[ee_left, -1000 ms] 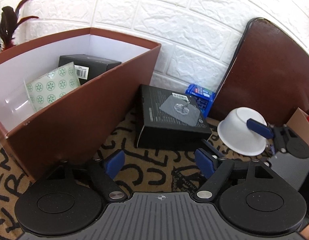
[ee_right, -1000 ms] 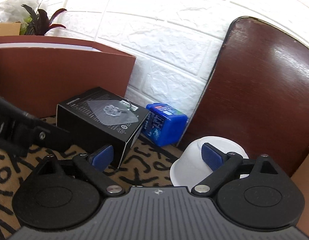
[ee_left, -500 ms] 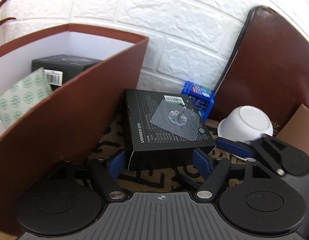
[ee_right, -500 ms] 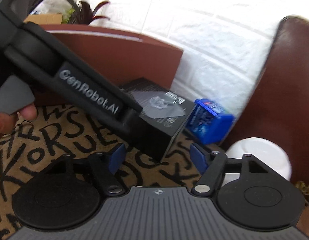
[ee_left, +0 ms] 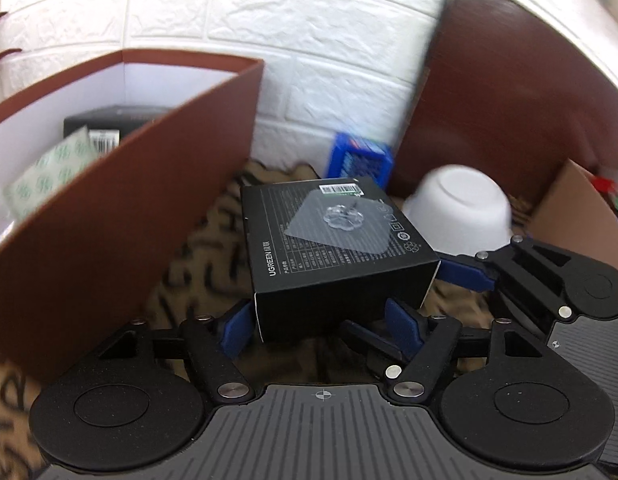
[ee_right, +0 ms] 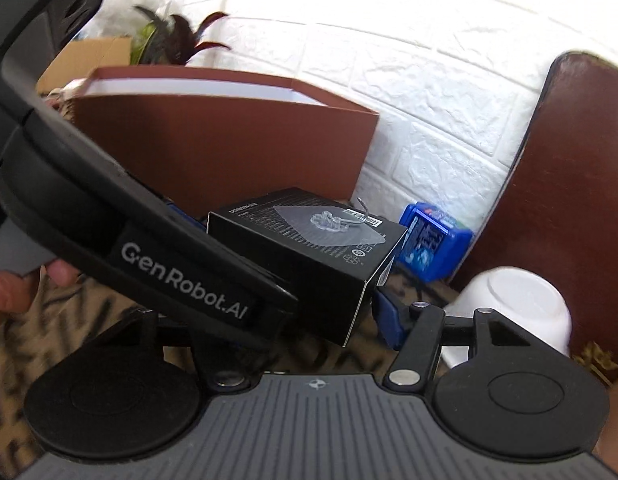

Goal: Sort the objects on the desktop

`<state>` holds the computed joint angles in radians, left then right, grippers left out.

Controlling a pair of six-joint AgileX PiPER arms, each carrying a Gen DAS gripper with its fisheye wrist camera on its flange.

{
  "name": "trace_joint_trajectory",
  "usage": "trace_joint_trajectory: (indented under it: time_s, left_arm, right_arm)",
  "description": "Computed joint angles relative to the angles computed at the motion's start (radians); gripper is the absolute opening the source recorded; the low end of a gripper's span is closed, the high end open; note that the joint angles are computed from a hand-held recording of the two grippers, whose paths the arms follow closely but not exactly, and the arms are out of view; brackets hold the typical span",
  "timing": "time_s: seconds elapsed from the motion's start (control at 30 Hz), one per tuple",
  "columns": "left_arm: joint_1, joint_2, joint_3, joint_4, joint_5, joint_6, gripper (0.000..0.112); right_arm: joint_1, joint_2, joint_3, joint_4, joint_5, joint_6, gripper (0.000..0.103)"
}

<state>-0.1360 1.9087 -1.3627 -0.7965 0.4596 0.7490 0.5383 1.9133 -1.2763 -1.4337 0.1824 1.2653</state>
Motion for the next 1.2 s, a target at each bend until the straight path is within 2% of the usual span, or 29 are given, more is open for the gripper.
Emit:
trace_joint_trajectory:
  time_s: [0.13, 0.3, 0.4, 0.47, 0.57, 0.6, 0.67, 0.77, 0.83, 0.87, 0.93, 1.07, 1.13, 1.17, 1.2]
  left_arm:
    - [0.035, -0.144, 0.214, -0.145, 0.019, 0.193, 0.076]
    - [0.052, -0.322, 0.439, -0.181, 0.025, 0.324, 0.075]
    - [0.077, -0.400, 0.534, -0.196, 0.059, 0.385, 0.076]
    - [0.089, -0.430, 0.580, -0.244, 0.067, 0.462, 0.083]
    - [0.107, -0.480, 0.625, -0.276, 0.062, 0.529, 0.086]
    - [0.135, -0.500, 0.641, -0.326, 0.081, 0.586, 0.092]
    - [0.174, -0.531, 0.660, -0.387, 0.103, 0.647, 0.095]
    - [0.190, -0.540, 0.651, -0.387, 0.114, 0.639, 0.095]
    - [0.196, -0.520, 0.630, -0.371, 0.121, 0.562, 0.093]
    - [0.208, -0.507, 0.615, -0.355, 0.141, 0.515, 0.091]
    - [0.245, -0.489, 0.603, -0.354, 0.180, 0.491, 0.089]
    - [0.292, -0.473, 0.596, -0.371, 0.203, 0.498, 0.088]
    - [0.302, -0.447, 0.575, -0.369, 0.234, 0.481, 0.088]
    - [0.300, -0.444, 0.573, -0.373, 0.235, 0.483, 0.088]
    - [0.295, -0.445, 0.576, -0.378, 0.228, 0.491, 0.088]
  right_arm:
    - [0.084, -0.128, 0.172, -0.060, 0.043, 0.134, 0.067]
    - [0.218, -0.282, 0.368, -0.096, 0.140, 0.286, 0.067]
    - [0.299, -0.323, 0.425, -0.081, 0.203, 0.391, 0.068]
    - [0.353, -0.345, 0.462, -0.087, 0.249, 0.461, 0.069]
    - [0.408, -0.389, 0.490, -0.025, 0.307, 0.431, 0.074]
    - [0.417, -0.404, 0.499, -0.026, 0.339, 0.431, 0.079]
    - [0.427, -0.459, 0.523, -0.015, 0.367, 0.418, 0.079]
    - [0.433, -0.491, 0.506, -0.009, 0.430, 0.384, 0.079]
    - [0.405, -0.469, 0.471, -0.007, 0.420, 0.350, 0.078]
    - [0.397, -0.439, 0.443, -0.002, 0.429, 0.331, 0.077]
    - [0.380, -0.406, 0.412, 0.004, 0.431, 0.298, 0.061]
    - [0.329, -0.386, 0.397, -0.044, 0.385, 0.373, 0.056]
    - [0.312, -0.363, 0.377, -0.056, 0.363, 0.376, 0.045]
    - [0.302, -0.348, 0.360, -0.046, 0.352, 0.360, 0.041]
    - [0.296, -0.336, 0.346, -0.038, 0.344, 0.348, 0.033]
